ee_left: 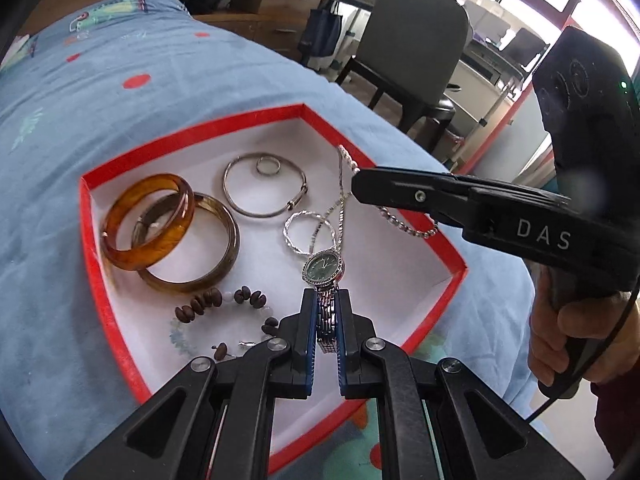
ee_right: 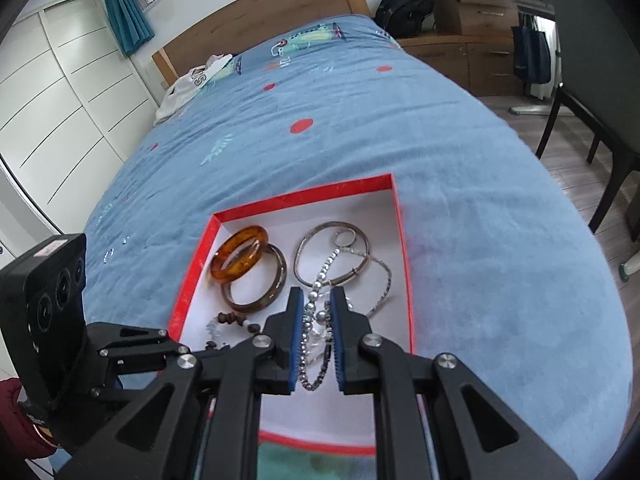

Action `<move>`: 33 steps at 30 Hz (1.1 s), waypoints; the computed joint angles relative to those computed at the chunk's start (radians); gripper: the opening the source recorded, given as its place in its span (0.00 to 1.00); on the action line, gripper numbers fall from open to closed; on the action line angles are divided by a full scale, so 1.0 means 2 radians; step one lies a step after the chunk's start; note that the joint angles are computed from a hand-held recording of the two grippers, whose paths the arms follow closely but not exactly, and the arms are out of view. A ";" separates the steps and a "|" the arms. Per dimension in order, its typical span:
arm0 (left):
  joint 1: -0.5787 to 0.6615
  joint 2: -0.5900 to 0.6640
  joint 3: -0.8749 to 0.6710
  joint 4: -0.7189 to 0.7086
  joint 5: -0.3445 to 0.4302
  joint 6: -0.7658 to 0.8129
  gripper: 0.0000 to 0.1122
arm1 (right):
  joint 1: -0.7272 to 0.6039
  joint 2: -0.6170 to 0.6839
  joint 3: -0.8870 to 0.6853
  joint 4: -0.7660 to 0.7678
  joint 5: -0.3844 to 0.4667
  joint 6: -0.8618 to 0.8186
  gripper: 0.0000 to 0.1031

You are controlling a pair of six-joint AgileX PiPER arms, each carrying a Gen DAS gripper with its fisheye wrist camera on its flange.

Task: Organize jewelry
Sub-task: 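Carry the watch and necklace into the red box and open both tools, then withdraw both tools from the box toward the last two rings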

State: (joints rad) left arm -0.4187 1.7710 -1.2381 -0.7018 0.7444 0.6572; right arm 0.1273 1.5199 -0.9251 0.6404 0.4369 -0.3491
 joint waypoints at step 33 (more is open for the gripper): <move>0.016 -0.074 0.026 0.018 0.011 -0.014 0.40 | 0.013 -0.068 0.003 -0.130 0.023 0.133 0.20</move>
